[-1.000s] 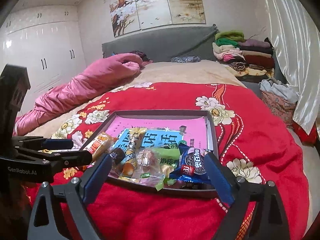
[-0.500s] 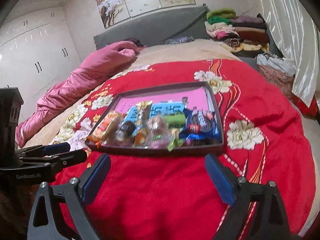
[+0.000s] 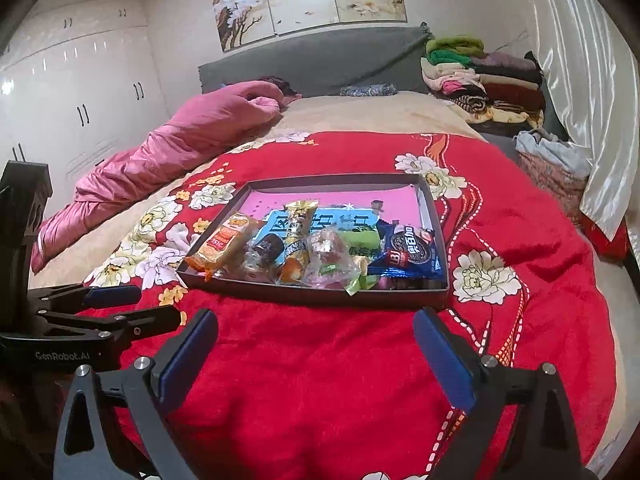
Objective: Organize snacks
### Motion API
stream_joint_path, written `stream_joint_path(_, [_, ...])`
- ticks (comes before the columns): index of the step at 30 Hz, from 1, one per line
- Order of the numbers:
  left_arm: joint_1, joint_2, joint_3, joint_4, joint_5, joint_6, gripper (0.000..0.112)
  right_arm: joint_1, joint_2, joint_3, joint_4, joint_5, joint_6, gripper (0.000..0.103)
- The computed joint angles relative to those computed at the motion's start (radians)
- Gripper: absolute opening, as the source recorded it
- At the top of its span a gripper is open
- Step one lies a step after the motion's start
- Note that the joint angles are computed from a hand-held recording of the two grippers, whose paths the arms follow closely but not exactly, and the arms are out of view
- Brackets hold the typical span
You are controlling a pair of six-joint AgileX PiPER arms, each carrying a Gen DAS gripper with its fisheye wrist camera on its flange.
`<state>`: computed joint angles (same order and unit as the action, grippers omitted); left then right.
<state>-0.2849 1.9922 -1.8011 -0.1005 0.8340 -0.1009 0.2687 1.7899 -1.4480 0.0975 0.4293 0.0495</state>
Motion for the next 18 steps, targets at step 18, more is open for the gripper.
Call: stream_joint_path(18, [-0.001, -0.016, 0.021, 0.007, -0.027, -0.009, 0.079, -0.002, -0.006, 0.013, 0.016, -0.023, -0.021, 0.102])
